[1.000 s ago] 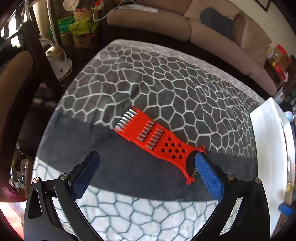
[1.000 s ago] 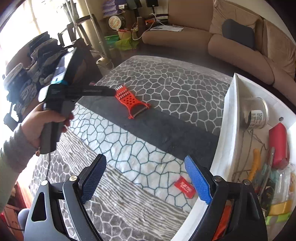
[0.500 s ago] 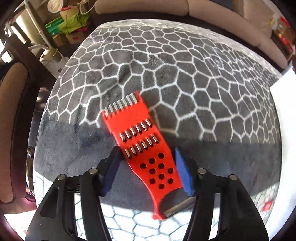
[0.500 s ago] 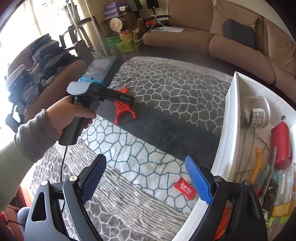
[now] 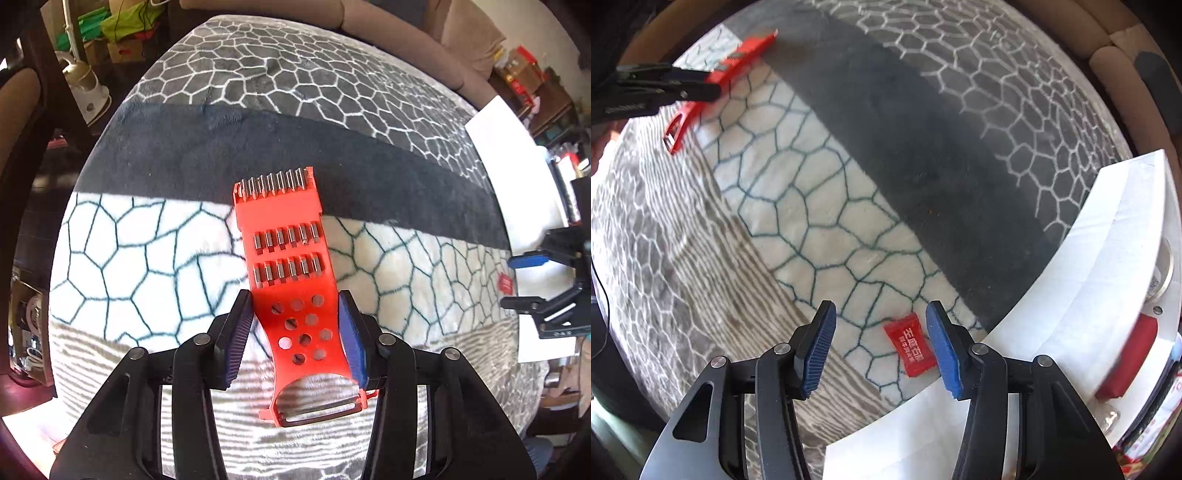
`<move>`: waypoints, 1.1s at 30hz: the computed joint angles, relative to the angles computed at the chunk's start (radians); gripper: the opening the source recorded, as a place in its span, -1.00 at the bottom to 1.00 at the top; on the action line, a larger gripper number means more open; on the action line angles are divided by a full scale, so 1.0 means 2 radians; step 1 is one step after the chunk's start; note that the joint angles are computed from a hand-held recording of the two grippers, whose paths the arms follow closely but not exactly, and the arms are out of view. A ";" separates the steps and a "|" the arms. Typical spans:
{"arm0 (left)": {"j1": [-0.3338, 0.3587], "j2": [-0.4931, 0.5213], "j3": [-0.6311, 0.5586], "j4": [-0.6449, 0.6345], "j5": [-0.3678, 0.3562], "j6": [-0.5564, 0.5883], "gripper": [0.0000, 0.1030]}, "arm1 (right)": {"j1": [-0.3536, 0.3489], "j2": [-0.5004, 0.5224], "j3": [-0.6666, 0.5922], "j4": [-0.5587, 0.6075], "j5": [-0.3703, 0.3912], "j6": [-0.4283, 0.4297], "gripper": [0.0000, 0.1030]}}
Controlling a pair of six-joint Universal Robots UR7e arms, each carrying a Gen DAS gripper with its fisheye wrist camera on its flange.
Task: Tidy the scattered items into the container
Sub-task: 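Grasp the red grater with the left tool while the right tool reaches the red packet, then grasp the red packet with the right tool while the left tool lifts the red grater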
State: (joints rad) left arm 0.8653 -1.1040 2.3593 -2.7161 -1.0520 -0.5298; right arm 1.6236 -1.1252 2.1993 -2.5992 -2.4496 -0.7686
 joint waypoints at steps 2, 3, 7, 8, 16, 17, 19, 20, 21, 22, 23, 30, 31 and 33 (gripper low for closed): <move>-0.004 -0.001 0.003 -0.003 -0.004 0.004 -0.16 | -0.004 0.022 -0.003 0.009 -0.044 -0.009 0.00; -0.004 -0.001 0.003 -0.003 -0.003 0.009 -0.16 | -0.005 0.027 -0.005 0.019 -0.054 -0.011 0.00; -0.009 0.004 -0.007 0.014 0.013 0.020 -0.16 | -0.012 0.025 -0.021 0.060 -0.068 -0.006 0.00; -0.009 0.006 -0.008 0.015 0.019 0.024 -0.16 | -0.015 0.022 -0.021 0.068 -0.066 -0.008 0.00; -0.017 0.011 0.001 -0.004 0.031 0.028 -0.16 | -0.033 -0.031 0.011 0.048 -0.009 -0.053 -0.59; -0.016 0.006 0.005 -0.009 0.024 0.023 -0.16 | -0.034 -0.042 0.018 0.036 0.000 -0.062 -0.60; -0.016 -0.008 0.012 -0.015 0.012 0.013 -0.16 | -0.037 -0.070 0.028 0.030 0.033 -0.064 -0.59; -0.019 -0.017 0.016 -0.017 0.008 0.007 -0.16 | -0.040 -0.088 0.031 0.033 0.055 -0.059 -0.59; -0.022 -0.027 0.019 -0.017 0.002 0.003 -0.16 | -0.043 -0.107 0.035 0.036 0.077 -0.056 -0.59; -0.026 -0.037 0.021 -0.016 -0.005 -0.003 -0.16 | -0.046 -0.126 0.039 0.041 0.098 -0.053 -0.59; -0.032 -0.047 0.022 -0.013 -0.008 -0.009 -0.16 | -0.049 -0.147 0.042 0.049 0.120 -0.049 -0.59; -0.109 -0.092 0.005 0.040 -0.006 -0.048 -0.16 | -0.033 -0.240 0.026 0.120 0.229 0.019 -0.59; -0.123 -0.088 -0.002 0.044 -0.008 -0.051 -0.16 | -0.030 -0.253 0.024 0.121 0.236 0.025 -0.59; -0.147 -0.071 -0.020 0.040 -0.018 -0.055 -0.16 | -0.033 -0.275 0.019 0.122 0.249 0.037 -0.59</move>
